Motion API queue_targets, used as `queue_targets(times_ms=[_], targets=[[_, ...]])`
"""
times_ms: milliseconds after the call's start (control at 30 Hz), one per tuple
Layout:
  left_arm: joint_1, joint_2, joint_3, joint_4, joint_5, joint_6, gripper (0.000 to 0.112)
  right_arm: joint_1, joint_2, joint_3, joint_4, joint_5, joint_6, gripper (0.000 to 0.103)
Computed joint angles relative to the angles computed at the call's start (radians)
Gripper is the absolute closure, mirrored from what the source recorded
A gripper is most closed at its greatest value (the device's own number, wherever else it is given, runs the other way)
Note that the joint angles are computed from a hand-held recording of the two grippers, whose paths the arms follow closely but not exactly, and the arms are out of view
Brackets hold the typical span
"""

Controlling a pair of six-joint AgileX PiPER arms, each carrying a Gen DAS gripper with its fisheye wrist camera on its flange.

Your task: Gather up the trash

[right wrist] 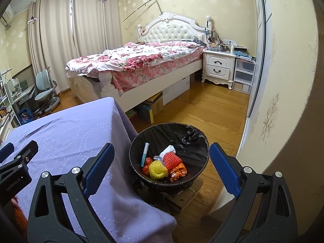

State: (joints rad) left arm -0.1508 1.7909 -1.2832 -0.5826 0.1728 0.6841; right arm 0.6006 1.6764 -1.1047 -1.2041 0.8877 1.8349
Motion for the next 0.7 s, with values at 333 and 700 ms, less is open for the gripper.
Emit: queue_targets(times_ms=[333,700], targets=[[0.015,-0.008,0.02,-0.132,0.004,0.13,0.017,0.026,0.019,-0.026,0.007,0.026,-0.004,0.01],[0.03,-0.003,0.019,-0.124,0.018,0.121,0.017,0.031,0.016,-0.022,0.011,0.024,-0.009,0.01]])
